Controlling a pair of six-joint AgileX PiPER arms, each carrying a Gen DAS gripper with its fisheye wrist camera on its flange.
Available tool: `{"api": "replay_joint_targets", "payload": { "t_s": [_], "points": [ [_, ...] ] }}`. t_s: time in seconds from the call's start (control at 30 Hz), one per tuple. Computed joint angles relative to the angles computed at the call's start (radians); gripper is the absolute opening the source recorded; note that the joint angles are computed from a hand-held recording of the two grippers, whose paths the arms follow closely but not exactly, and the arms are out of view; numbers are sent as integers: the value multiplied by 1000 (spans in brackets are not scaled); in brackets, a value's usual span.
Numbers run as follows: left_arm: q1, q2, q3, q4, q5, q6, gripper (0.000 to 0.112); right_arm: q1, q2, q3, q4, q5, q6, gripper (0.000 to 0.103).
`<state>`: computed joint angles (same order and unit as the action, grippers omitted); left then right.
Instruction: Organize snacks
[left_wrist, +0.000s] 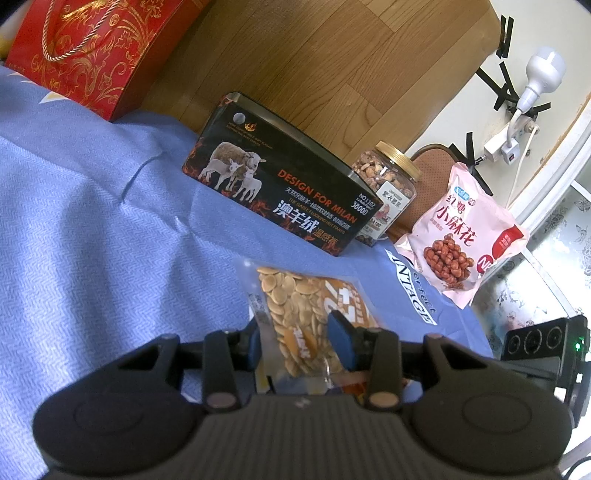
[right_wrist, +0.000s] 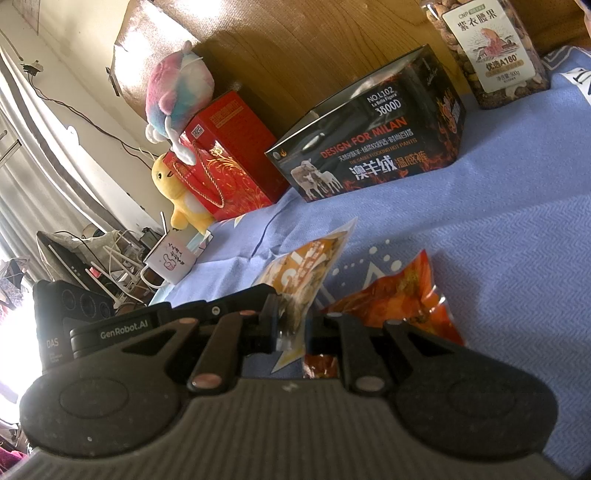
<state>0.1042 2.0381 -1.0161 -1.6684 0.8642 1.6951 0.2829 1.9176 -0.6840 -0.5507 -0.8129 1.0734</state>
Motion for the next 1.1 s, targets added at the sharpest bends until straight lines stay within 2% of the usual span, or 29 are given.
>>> {"api": "replay_joint_targets", "payload": {
  "t_s": [1.1],
  "points": [
    [1,1,-2,3,1,-3,36,4,-2,2,10,2,-5,17]
  ]
}}
